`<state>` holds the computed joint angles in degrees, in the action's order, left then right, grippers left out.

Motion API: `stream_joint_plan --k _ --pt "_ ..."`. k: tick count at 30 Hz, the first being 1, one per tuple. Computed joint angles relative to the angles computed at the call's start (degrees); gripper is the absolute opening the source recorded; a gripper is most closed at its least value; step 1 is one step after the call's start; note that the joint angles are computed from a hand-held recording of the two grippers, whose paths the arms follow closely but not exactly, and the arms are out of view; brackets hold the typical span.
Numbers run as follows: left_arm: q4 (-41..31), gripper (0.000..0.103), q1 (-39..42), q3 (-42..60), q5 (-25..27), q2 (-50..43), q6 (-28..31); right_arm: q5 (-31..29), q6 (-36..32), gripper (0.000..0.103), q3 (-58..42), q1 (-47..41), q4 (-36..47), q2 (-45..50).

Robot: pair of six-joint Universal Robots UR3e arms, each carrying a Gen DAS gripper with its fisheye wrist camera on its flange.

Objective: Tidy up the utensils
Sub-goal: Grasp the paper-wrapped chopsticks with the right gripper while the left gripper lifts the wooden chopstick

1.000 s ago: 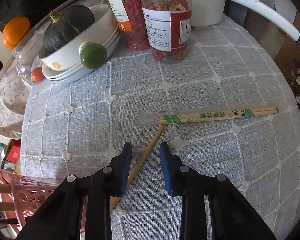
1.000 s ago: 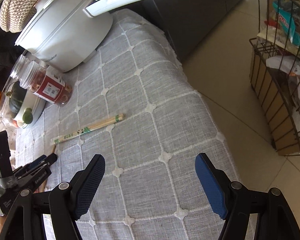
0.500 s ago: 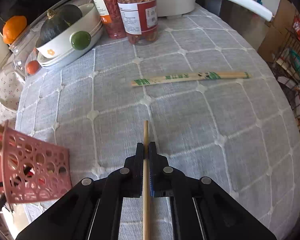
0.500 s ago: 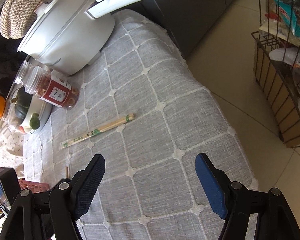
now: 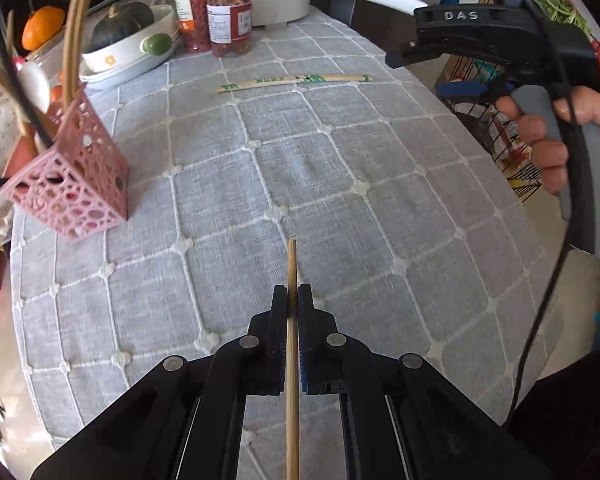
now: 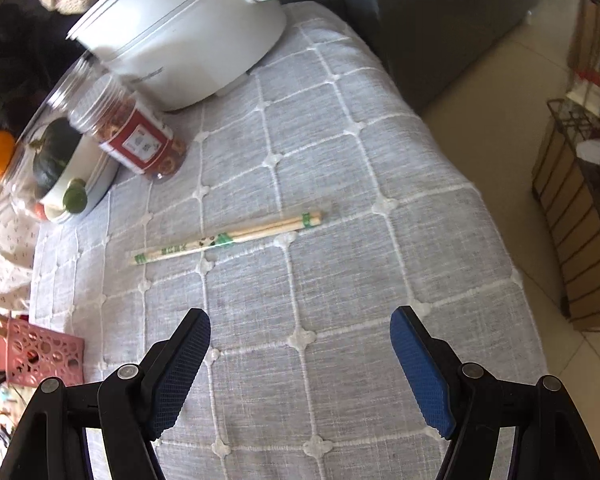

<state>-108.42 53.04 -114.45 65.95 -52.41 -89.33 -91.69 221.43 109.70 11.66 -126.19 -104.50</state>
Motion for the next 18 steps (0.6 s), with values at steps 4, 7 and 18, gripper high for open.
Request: stream_joint_plan --k 4,7,18 --pt "-6.51 0.005 9.55 4.44 -0.57 -3.31 6.57 -5.18 -6.58 0.079 -6.42 7.2 -3.43 8.98" --pt "-10.6 0.005 12.21 11.22 -1.52 -10.48 6.82 -8.77 -13.25 0.079 -11.4 11.66 -5.15 15.56" --pt "-16.18 0.005 15.86 25.12 -0.08 -26.29 6.74 -10.14 -34.05 0.076 -32.24 14.98 -3.54 38.19"
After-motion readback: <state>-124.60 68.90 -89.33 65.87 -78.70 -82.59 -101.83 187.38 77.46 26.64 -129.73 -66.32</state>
